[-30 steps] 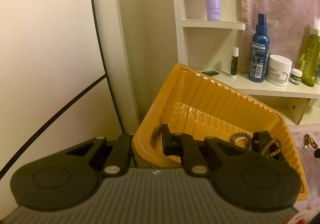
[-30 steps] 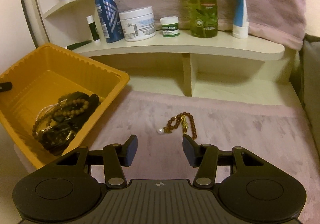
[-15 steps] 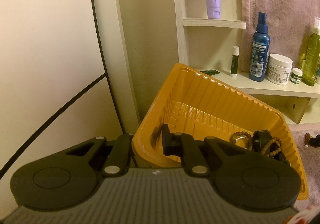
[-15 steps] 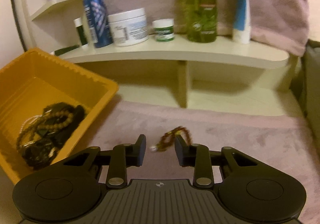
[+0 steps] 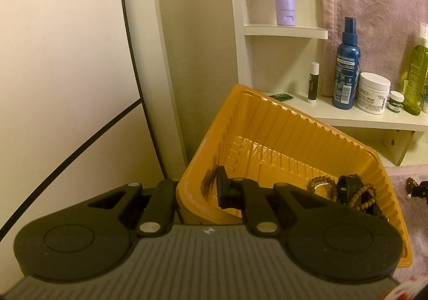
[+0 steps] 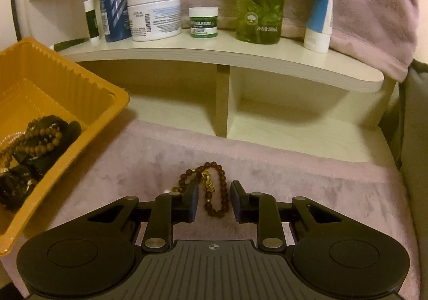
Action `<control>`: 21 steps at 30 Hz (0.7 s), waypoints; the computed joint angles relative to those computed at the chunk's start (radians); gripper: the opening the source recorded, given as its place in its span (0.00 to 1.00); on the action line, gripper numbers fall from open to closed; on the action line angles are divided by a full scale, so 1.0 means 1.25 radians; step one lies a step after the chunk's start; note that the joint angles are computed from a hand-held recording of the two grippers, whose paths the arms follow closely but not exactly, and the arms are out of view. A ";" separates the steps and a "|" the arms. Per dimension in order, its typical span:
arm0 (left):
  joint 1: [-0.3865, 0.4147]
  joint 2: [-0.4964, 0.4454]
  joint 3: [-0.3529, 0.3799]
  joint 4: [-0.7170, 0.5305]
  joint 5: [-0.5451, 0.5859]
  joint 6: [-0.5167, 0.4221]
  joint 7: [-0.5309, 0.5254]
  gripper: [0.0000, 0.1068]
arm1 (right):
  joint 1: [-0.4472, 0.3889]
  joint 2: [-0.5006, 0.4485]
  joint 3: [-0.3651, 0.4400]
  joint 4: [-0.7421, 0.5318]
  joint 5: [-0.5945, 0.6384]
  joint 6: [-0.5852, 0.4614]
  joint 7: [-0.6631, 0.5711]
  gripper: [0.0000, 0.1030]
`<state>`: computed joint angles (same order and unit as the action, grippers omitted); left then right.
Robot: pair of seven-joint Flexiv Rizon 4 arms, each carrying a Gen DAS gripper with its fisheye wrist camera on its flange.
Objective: Organize jewelry
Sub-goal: 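Grasp the small gold-and-bead pendant with the right gripper, then carry the pendant with the right gripper over the orange tray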
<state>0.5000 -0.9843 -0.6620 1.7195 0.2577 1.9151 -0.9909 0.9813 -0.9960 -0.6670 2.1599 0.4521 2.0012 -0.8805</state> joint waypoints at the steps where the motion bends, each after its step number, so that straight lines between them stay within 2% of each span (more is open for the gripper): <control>1: -0.001 0.000 0.000 0.000 0.000 0.000 0.000 0.11 | 0.005 -0.006 -0.007 -0.001 0.004 -0.003 0.001 0.23; 4: -0.002 0.001 0.002 0.000 -0.002 0.000 -0.002 0.11 | -0.002 -0.002 -0.005 -0.001 -0.003 0.001 -0.004 0.11; 7: -0.001 0.001 0.002 0.001 0.000 0.002 -0.004 0.11 | -0.006 0.005 0.000 0.002 -0.006 0.003 -0.012 0.07; 21: -0.003 0.002 0.004 0.001 0.001 0.002 -0.007 0.11 | 0.015 0.046 0.011 0.038 0.078 0.086 -0.054 0.06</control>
